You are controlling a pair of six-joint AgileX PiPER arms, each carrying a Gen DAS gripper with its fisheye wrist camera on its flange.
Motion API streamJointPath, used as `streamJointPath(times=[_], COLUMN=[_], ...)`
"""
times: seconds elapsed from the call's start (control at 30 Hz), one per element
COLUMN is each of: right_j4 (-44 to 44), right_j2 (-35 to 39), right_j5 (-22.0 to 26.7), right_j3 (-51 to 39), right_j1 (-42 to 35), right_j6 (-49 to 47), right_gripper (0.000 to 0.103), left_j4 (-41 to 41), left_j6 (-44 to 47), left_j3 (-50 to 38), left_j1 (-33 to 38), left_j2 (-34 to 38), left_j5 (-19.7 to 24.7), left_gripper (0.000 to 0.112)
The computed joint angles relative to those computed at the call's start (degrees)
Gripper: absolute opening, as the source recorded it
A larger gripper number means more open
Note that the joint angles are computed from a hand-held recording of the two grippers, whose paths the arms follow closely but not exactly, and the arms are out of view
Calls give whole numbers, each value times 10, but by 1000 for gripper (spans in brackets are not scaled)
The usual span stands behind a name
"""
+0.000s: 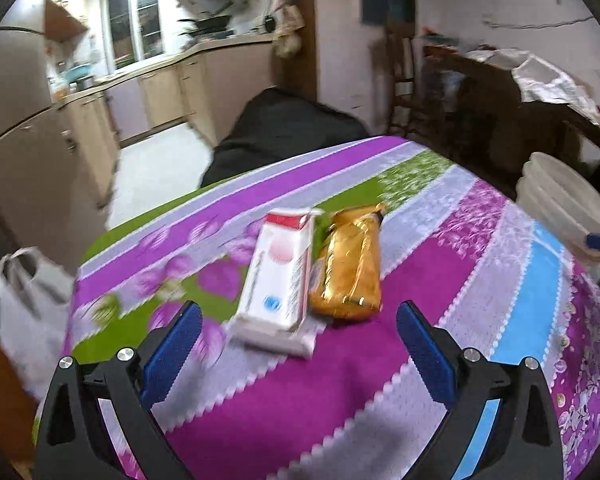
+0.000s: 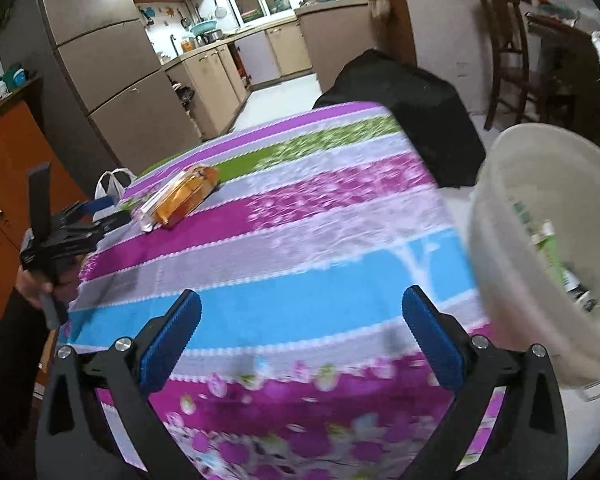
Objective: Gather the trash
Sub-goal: 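Move both tools back to the table toward the white box and gold wrapper, then grasp the white medicine box with the left tool while the right tool grasps the gold wrapper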
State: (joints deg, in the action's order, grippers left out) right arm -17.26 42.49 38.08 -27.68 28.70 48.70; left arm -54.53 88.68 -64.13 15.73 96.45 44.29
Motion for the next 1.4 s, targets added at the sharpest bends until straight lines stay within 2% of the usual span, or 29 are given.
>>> streamJointPath(times=[0.07, 0.23, 0.3, 0.4, 0.43, 0.47, 0.57, 0.7, 0.8, 0.83, 0.9, 1.0, 1.07, 1.13, 1.17, 1.2, 1.3, 1.4], right_j4=[-40, -80, -82, -68, -69, -69, -67, -98, -141, -158, -162, -181, -194, -234, -240, -245, -236, -223], right_j2=[37, 93, 113, 143, 153, 166, 222, 316, 396, 441, 492, 575, 631, 673, 679, 677, 638, 542], right_j5=[-14, -34, -46, -73, -77, -84, -105, -134, -141, -125, -112, -66, -2, 70, 93, 98, 62, -31], right_j3=[-6, -25, -36, -54, -61, -71, -114, -185, -244, -281, -324, -401, -460, -507, -519, -519, -466, -339], right_j1=[43, 96, 92, 76, 75, 74, 76, 90, 103, 109, 109, 116, 130, 152, 159, 164, 159, 142], right_j6=[67, 126, 121, 91, 88, 82, 58, 102, 174, 211, 243, 306, 323, 328, 323, 309, 260, 231], right_gripper=[97, 97, 97, 97, 97, 96, 88, 87, 87, 87, 87, 87, 88, 83, 63, 55, 47, 44], left_j4=[7, 91, 125, 114, 106, 102, 67, 8, -9, -12, -14, -21, -25, -24, -21, -19, -20, -20], left_j6=[-31, -177, -216, -241, -243, -245, -212, -173, -184, -186, -186, -159, -144, -139, -141, -142, -141, -136], left_j3=[-40, -144, -159, -178, -179, -175, -107, 24, 62, 71, 84, 111, 119, 122, 123, 127, 140, 152], left_j1=[-20, -65, -80, -73, -66, -61, -37, 9, 67, 85, 117, 151, 165, 176, 179, 178, 174, 175], left_j2=[40, 132, 156, 173, 172, 168, 121, 19, -20, -32, -50, -82, -95, -102, -105, -109, -120, -137], left_j5=[-21, -27, -46, -34, -24, -18, -44, -132, -114, -107, -93, -82, -74, -62, -60, -60, -56, -40], left_gripper=[97, 92, 85, 52, 51, 50, 49, 49, 49, 49, 49, 49, 49, 49, 49, 49, 49, 49])
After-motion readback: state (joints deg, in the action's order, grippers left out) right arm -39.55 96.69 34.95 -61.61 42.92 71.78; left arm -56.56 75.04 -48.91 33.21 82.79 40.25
